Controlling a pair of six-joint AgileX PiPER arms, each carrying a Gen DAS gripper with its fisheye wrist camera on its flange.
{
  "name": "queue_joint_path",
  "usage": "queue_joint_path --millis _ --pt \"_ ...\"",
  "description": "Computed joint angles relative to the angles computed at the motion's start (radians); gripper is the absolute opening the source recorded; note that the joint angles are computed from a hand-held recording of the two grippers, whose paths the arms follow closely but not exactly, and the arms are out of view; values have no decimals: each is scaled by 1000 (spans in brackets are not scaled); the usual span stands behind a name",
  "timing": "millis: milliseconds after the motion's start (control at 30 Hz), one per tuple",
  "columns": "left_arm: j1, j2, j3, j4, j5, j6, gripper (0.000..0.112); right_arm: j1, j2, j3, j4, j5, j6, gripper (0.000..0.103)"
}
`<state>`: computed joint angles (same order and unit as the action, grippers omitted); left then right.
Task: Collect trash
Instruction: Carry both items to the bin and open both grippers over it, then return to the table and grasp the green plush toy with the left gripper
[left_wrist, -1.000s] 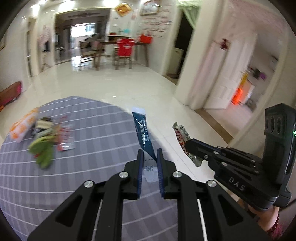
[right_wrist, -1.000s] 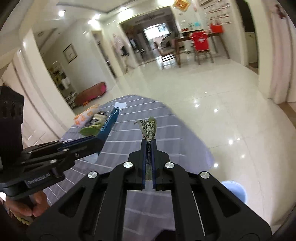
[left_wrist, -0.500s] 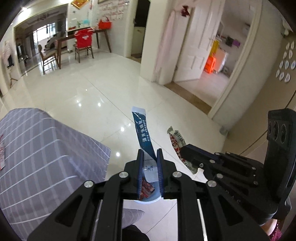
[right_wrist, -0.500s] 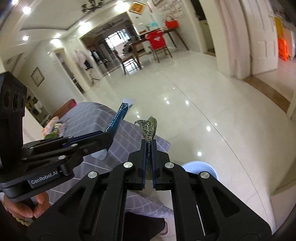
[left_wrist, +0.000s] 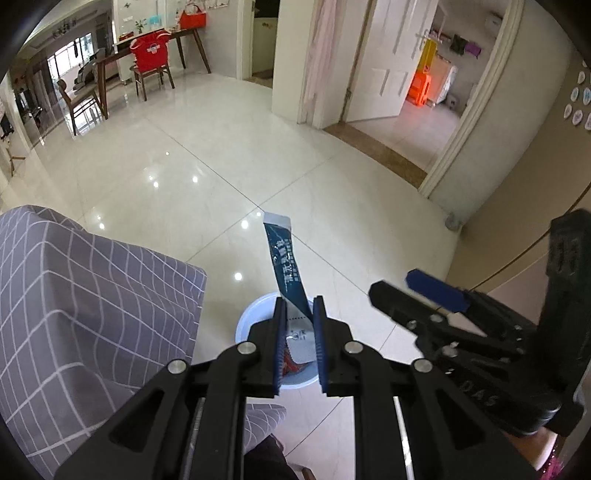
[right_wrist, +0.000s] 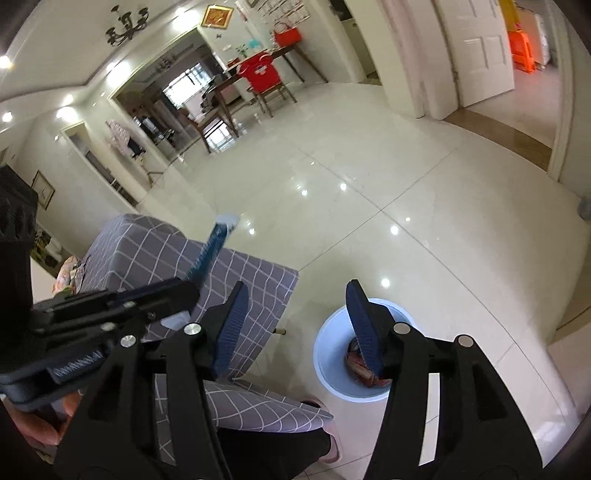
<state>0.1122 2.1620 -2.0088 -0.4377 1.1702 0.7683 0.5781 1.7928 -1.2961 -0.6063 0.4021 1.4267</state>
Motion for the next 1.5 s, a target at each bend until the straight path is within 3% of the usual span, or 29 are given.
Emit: queue_joint_path --millis 133,433,500,533,567,767,1067,1333,1500 --pt "-17 -12 42 11 -20 9 14 31 -26 20 -114 47 124 55" --pt "-54 -15 63 14 -45 1 16 29 -119 156 -427 43 505 60" --pt "-61 -5 53 27 -54 -7 46 30 -126 161 -449 53 546 61" --pt "-71 9 38 64 -58 -40 75 27 -125 162 -452 51 553 61" --pt "-70 12 36 72 -66 -51 78 25 -129 168 -448 49 551 61" --pt "-27 -5 40 58 -54 -70 78 39 -125 157 -382 58 492 62" --pt "45 -147 145 8 -109 -20 78 103 -87 47 -317 106 394 63" --pt "179 -223 136 -95 -51 54 78 198 -47 -124 -270 206 280 65" --pt "315 -200 42 -152 38 81 78 249 50 -330 -180 256 114 65"
